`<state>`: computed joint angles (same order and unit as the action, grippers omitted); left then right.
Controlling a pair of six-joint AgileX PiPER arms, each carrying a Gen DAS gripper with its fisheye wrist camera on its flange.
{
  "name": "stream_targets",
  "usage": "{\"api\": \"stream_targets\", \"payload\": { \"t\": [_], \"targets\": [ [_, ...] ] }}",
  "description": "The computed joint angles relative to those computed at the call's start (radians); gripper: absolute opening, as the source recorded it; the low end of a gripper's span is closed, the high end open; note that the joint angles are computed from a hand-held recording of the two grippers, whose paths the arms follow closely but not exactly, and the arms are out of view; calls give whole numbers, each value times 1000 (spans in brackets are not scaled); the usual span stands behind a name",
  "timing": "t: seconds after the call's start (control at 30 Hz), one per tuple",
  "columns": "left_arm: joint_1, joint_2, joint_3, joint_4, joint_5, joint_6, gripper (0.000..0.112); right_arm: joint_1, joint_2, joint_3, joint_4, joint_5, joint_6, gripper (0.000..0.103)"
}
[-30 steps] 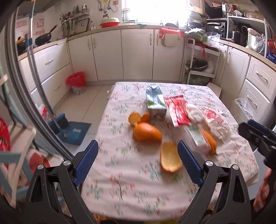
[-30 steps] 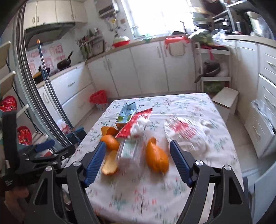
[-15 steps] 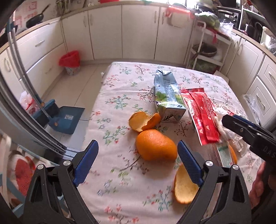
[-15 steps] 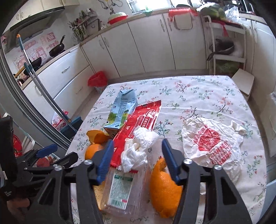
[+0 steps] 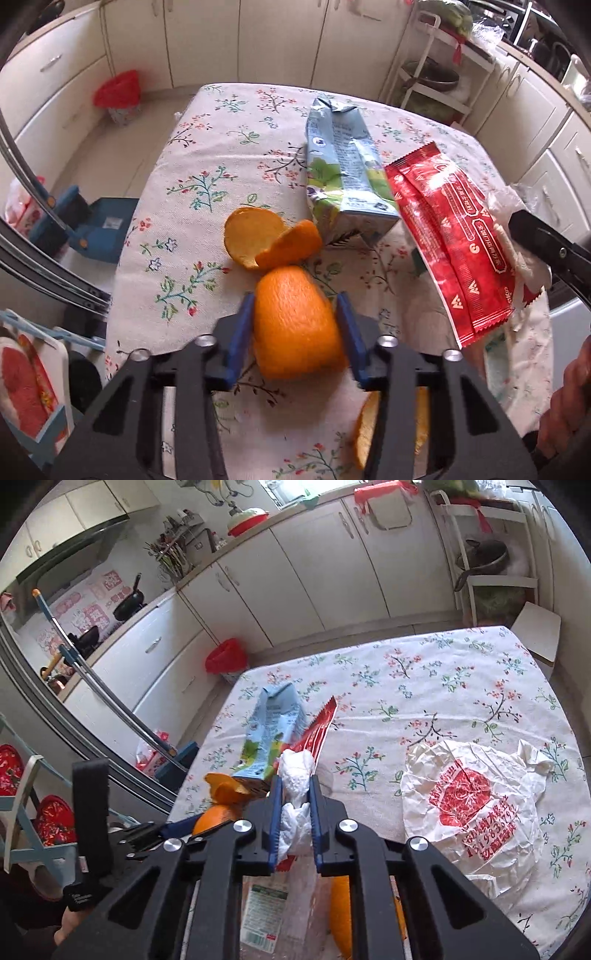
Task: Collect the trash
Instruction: 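Grasp the orange peel with the left tool while the right grasps a white tissue, then drop the tissue into the basin with the right tool while the left carries the peel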
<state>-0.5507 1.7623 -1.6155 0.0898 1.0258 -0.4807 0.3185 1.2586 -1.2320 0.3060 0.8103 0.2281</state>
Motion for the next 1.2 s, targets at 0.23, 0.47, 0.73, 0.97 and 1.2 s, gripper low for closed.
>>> {"api": "stream_targets", "payload": {
  "t": [0.23, 0.47, 0.73, 0.97, 1.2],
  "targets": [
    [12, -86, 71, -17, -14, 12, 22, -118, -35, 48, 182, 32, -90, 15],
    [-46, -231, 170, 130, -83, -86, 22, -77, -89, 55, 101, 38, -32, 15],
    [-181, -326, 225, 316, -76, -242, 22, -18, -168, 86, -28, 42, 63, 15],
    [-307, -429, 301, 427, -25, -370, 22, 23, -276, 140, -75, 68, 140, 15],
    [-437, -486, 343, 538, 49, -488, 22, 95, -353, 150, -171, 88, 266, 15]
  ]
}}
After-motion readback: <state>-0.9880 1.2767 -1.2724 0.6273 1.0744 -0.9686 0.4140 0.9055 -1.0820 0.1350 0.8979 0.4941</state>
